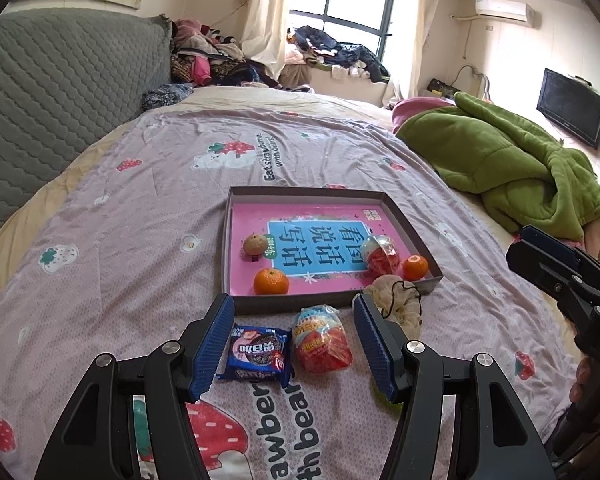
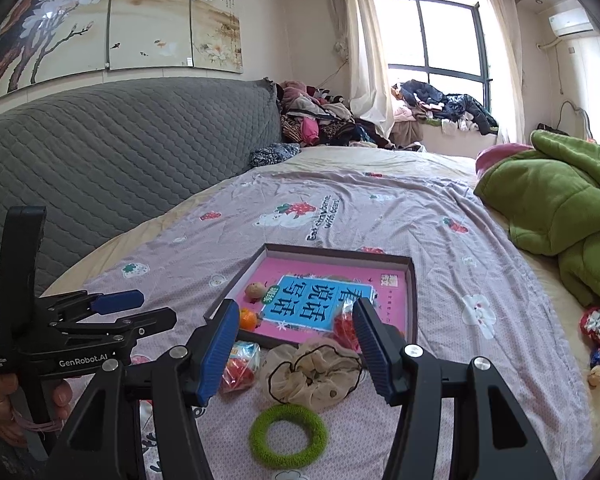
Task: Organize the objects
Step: 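Withdraw both open tools from the tray back toward the remaining items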
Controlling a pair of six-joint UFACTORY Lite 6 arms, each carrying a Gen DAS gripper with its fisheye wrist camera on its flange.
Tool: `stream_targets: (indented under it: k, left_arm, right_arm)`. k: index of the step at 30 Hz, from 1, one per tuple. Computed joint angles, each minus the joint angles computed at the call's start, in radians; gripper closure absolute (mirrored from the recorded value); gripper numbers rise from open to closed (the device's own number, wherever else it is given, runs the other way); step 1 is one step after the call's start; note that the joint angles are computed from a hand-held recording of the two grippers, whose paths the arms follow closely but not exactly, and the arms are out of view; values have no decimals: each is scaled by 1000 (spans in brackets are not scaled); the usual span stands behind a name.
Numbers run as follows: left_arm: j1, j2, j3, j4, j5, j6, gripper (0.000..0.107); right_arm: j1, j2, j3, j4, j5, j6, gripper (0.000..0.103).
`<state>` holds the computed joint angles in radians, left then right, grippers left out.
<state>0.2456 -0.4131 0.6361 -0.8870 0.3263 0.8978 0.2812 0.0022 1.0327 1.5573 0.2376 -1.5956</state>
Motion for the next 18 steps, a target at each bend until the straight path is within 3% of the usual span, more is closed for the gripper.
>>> stream_targets:
  k: [18]
  left_arm:
    - [-76, -21, -92, 143, -60, -169, 43]
  right_arm:
    - [13, 52, -38, -4, -11, 32, 45]
